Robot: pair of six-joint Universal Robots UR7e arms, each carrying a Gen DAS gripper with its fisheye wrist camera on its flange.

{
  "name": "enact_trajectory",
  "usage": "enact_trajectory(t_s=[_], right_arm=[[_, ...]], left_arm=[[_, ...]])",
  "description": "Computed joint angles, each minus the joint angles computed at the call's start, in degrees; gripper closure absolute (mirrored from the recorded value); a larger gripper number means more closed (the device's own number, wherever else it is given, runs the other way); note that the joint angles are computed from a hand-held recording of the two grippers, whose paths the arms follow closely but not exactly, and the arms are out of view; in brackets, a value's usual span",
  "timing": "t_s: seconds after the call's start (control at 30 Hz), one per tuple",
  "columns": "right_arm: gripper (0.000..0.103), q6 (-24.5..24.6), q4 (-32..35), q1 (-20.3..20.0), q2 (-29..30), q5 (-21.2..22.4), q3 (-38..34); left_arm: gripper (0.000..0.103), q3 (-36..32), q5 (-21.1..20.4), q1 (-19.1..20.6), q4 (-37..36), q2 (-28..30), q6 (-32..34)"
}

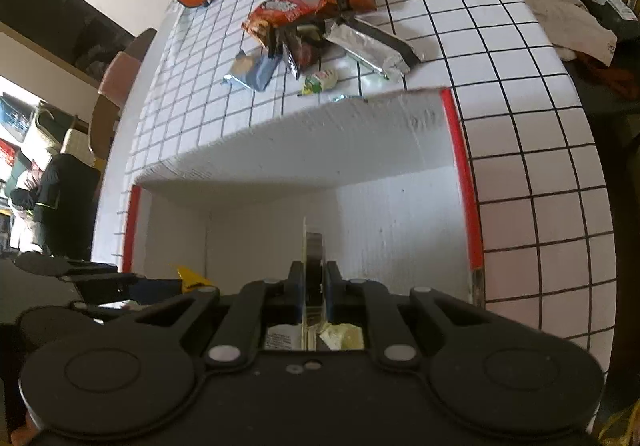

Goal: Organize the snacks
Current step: 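Carry the yellow packet and Minion pouch over the white box with both tools, then open both grippers to drop the yellow packet and Minion pouch into the box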

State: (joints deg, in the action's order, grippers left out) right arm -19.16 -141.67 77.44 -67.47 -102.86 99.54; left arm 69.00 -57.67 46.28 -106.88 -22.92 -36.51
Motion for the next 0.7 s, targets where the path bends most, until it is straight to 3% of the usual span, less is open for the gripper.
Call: enact_trajectory(t_s=[0.4,0.7], right_arm=[[0.094,1.14,1.14,-0.95,0.70,-0.84,0.46],[0.093,1.81,3.33,-0.90,0.71,-0.91,-0.23]], left_arm=[[0.062,-5.55,-1.41,0.56,7.55,4.27,-1.62],[0.060,-6.34,-3.15,0.99,7.47,4.59,-1.54]])
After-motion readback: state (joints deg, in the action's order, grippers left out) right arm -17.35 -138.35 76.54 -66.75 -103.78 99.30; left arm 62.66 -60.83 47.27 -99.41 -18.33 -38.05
